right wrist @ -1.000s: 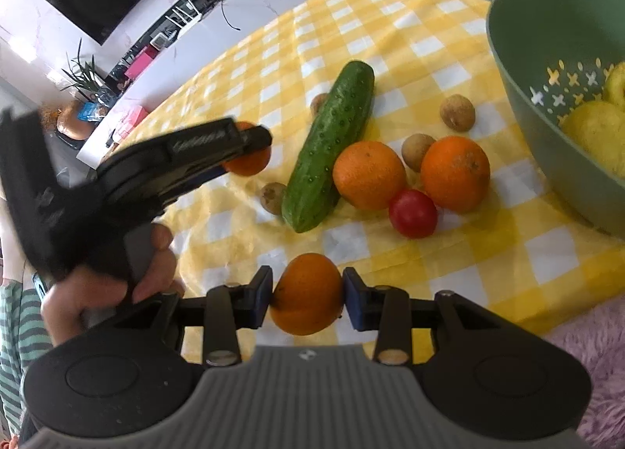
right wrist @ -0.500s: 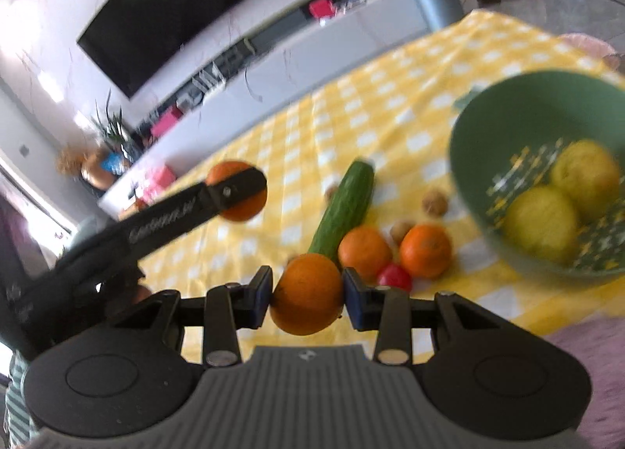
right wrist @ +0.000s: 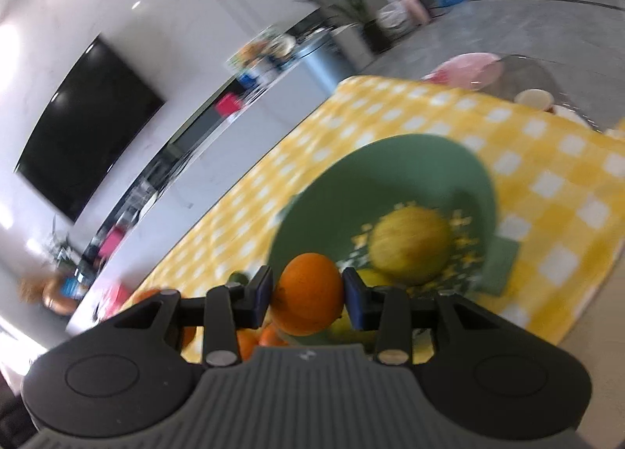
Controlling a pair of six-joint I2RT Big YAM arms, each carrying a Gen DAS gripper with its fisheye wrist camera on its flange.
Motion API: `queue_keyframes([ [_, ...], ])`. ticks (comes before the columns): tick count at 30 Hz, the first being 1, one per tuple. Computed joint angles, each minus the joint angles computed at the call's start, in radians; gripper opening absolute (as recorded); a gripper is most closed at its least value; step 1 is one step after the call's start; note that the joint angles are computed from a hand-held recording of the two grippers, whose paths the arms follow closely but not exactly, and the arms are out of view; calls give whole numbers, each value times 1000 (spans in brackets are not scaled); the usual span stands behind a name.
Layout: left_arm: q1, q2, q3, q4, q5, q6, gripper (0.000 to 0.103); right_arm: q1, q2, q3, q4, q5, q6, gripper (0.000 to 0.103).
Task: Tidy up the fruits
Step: 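Carry both oranges over the green colander and open both tools to drop them, then withdraw both tools from the colander back over the loose fruit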
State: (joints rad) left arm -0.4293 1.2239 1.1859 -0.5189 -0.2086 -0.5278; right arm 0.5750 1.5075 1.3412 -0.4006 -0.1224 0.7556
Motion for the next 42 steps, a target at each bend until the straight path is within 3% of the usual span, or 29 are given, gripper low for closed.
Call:
queue_keyframes([
  [3,-14,22,8,2,25,-18,45,-12,-12,-31,49,30,55,36],
  [8,-40,51,25,-4,30,-20,45,2,-4,-14,-11,156,-12,36],
  [11,-47,63,38,-9,32,-18,45,-8,2,-10,-29,128,21,36],
  [16,-45,75,49,-3,59,-31,45,-9,7,4,-83,156,18,41],
  [19,-37,97,73,-17,65,-26,45,-16,-19,-30,-22,149,43,54],
  [25,-18,158,157,-73,61,-13,45,-20,-37,-61,48,150,73,57],
  [33,19,248,237,-117,85,-42,46,-35,-19,-56,49,99,94,59],
  [37,9,239,213,-84,6,-21,49,-37,-13,-55,46,88,93,61],
  [42,20,211,198,-67,28,-36,52,-37,-13,-58,48,74,102,61],
])
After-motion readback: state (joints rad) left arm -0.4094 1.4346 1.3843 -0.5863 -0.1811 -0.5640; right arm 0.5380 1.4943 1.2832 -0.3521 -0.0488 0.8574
